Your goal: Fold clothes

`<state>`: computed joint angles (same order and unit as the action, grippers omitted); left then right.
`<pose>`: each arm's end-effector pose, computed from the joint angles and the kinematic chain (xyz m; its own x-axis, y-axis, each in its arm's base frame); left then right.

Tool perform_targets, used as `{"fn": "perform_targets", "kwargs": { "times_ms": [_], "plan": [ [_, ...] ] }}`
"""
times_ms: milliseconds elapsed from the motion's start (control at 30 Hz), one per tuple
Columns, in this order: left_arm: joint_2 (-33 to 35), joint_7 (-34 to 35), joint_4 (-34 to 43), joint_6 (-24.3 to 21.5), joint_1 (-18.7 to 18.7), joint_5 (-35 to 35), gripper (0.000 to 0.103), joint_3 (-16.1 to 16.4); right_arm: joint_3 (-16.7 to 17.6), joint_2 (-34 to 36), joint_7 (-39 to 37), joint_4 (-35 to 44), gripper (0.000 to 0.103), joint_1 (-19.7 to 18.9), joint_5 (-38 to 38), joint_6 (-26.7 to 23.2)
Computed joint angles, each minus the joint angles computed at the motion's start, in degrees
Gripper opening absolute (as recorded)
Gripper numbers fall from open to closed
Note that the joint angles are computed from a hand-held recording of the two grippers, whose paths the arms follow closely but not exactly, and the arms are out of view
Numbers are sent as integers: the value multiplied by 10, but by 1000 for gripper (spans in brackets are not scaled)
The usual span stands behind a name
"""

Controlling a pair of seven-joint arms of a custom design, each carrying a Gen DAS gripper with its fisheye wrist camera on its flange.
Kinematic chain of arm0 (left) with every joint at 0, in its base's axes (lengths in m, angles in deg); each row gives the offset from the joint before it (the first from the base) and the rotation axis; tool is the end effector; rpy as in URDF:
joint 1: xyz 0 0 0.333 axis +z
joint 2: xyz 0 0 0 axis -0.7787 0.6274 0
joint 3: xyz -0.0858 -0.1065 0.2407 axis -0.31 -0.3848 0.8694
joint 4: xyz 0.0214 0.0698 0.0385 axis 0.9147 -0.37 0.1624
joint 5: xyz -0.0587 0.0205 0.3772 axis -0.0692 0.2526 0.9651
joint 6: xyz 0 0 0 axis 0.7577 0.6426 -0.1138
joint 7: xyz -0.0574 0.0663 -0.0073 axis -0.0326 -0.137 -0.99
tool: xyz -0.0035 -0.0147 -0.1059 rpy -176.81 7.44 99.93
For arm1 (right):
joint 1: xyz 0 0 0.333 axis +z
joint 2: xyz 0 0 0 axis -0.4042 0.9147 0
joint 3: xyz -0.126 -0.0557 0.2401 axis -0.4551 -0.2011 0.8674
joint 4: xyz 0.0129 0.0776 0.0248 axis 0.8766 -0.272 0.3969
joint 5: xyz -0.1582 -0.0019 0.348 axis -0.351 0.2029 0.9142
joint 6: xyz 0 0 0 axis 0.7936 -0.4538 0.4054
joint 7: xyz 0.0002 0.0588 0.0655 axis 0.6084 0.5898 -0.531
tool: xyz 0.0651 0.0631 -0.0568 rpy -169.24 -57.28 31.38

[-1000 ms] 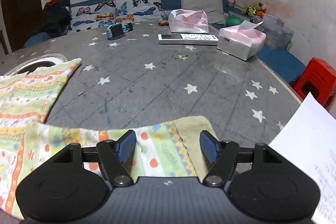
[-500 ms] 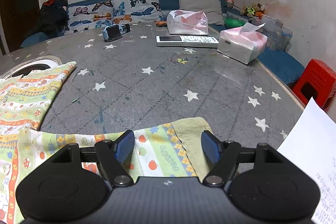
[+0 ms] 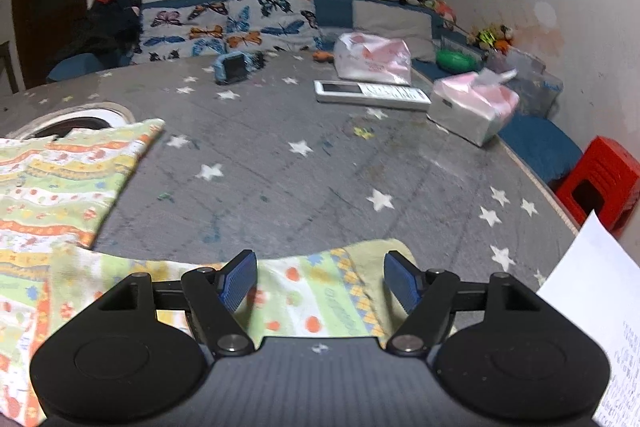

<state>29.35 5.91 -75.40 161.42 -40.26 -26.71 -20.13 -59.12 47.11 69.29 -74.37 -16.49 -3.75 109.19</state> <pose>0.5844 0.0601 0.5227 0.3957 -0.9003 0.1811 -0.4444 -0.3603 -0.8202 0.6694 0.0355 0.4767 -0.0309 -0.9963 0.0798 -0.6612 -0.0395 -0.7492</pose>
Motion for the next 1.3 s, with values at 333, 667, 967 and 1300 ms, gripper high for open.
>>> {"fn": "perform_targets", "kwargs": {
  "times_ms": [333,667,967,1300],
  "plan": [
    [-57,-44,-92,-29,52,22,2,-12,78,-40,-156,-42,73,-14,104,34],
    [-16,-71,-53,-108,32,85,9,-8,163,-58,-429,-62,73,-9,333,10],
    [-73,-45,-91,-78,16,72,9,-21,173,-18,-535,2,73,29,420,-13],
    [-20,354,-70,22,-91,-304,9,-28,168,34,-520,57,71,65,397,-44]
  ]
}}
